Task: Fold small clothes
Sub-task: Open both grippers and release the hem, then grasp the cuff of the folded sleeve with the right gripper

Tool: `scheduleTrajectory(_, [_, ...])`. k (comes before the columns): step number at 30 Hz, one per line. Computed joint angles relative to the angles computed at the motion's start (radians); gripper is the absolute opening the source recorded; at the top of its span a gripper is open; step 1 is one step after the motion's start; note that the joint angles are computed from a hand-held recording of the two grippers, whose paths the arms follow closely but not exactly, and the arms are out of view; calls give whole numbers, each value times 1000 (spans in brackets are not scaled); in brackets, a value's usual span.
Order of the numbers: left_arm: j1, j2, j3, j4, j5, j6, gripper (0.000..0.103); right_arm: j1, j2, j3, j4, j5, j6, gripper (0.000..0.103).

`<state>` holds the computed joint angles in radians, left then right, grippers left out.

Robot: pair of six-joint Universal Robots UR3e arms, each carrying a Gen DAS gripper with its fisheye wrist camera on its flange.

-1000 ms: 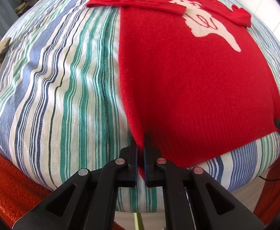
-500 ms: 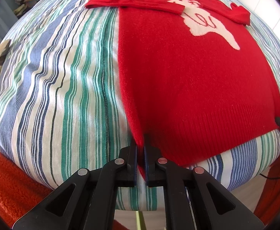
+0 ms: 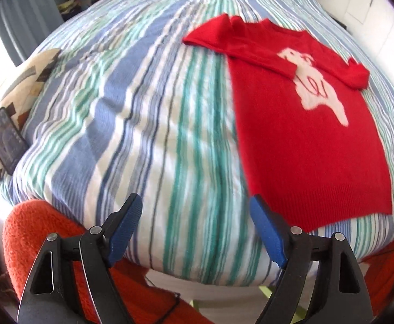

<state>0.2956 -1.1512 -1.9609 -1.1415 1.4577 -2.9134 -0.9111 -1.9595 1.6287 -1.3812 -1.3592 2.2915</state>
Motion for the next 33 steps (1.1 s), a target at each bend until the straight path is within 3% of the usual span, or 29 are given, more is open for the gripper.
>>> scheduleTrajectory(3, [78,-12,-62,170,-51,-57,83,185,208,-246,-130,19,64,37])
scheduleTrajectory(6, [81,-39,-122,296,-15,-115,83,409,442,-423,-305,8,102,57])
scheduleTrajectory(9, [80,-42,-129,284,-16,-114,83,602,735,-630,-389,-10,145,57])
scheduleTrajectory(13, [51,-26,-140,305,5,-88,83,787,1085,-867,-531,-165,229,57])
scheduleTrajectory(14, [36,-33,-139,314,22,-88,83,818,1158,-919,-560,-212,242,57])
scheduleTrajectory(16, [26,-32,-139,317,32,-82,83,834,1229,-944,-615,-244,284,28])
scheduleTrajectory(17, [29,-29,-142,317,28,-81,83,810,1216,-916,-635,-201,343,4])
scheduleTrajectory(20, [51,-19,-148,313,3,-83,83,654,1028,-657,-802,-6,535,5])
scheduleTrajectory(23, [72,-20,-154,313,-24,-96,83,413,791,-376,-903,169,617,5])
scheduleTrajectory(27, [70,-34,-150,305,-31,-107,83,67,574,-146,-859,280,542,5])
scheduleTrajectory(30, [47,-45,-149,307,-3,-111,83,-104,528,-35,-813,277,430,5])
scheduleTrajectory(33, [48,-27,-158,310,1,-108,83,-226,522,46,-758,350,346,10])
